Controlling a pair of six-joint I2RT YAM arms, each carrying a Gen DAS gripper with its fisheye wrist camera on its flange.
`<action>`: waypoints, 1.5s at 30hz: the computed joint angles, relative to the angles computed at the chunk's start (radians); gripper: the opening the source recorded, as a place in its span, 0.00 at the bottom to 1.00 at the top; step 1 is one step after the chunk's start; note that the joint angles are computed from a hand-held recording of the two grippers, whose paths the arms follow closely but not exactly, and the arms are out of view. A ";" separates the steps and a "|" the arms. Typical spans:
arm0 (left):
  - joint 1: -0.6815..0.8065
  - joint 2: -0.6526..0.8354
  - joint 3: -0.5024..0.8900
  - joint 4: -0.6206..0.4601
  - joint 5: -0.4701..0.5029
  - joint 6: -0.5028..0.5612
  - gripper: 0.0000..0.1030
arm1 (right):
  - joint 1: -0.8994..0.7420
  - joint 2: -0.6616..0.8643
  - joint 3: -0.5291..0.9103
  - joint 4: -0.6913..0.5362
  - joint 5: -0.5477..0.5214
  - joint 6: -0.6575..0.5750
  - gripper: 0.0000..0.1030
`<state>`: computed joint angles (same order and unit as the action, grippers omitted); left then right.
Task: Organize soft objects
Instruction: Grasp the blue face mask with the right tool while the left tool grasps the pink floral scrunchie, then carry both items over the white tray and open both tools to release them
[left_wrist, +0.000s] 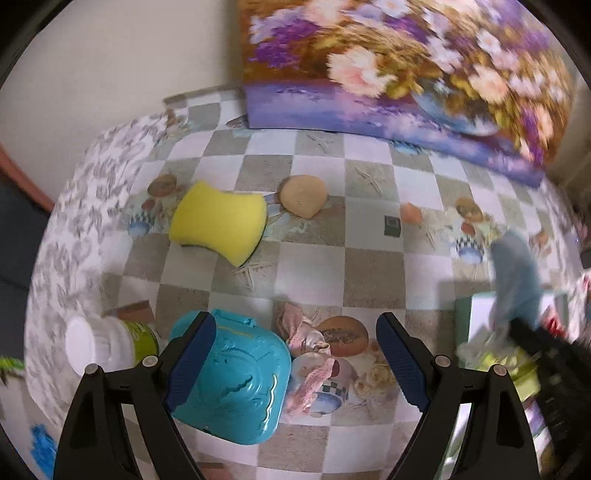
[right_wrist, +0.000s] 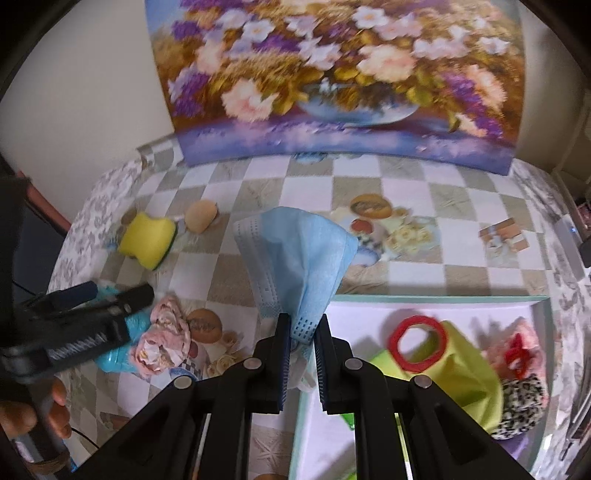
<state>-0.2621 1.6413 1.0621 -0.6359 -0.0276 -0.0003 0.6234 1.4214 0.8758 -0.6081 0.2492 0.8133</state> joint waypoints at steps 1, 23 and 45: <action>-0.004 0.003 0.007 -0.009 -0.001 0.008 0.86 | -0.007 -0.023 -0.005 -0.008 0.005 -0.003 0.13; -0.178 -0.012 0.006 -0.143 -0.080 -0.011 0.52 | -0.075 -0.289 -0.085 -0.120 0.007 -0.014 0.13; -0.307 0.176 0.013 -0.123 -0.450 0.058 0.28 | -0.156 -0.428 -0.135 -0.158 -0.031 -0.040 0.13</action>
<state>-0.5695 1.8173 1.0755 -0.7584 -0.4779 0.0572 0.4678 0.9936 0.7407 -0.7659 0.2177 0.7736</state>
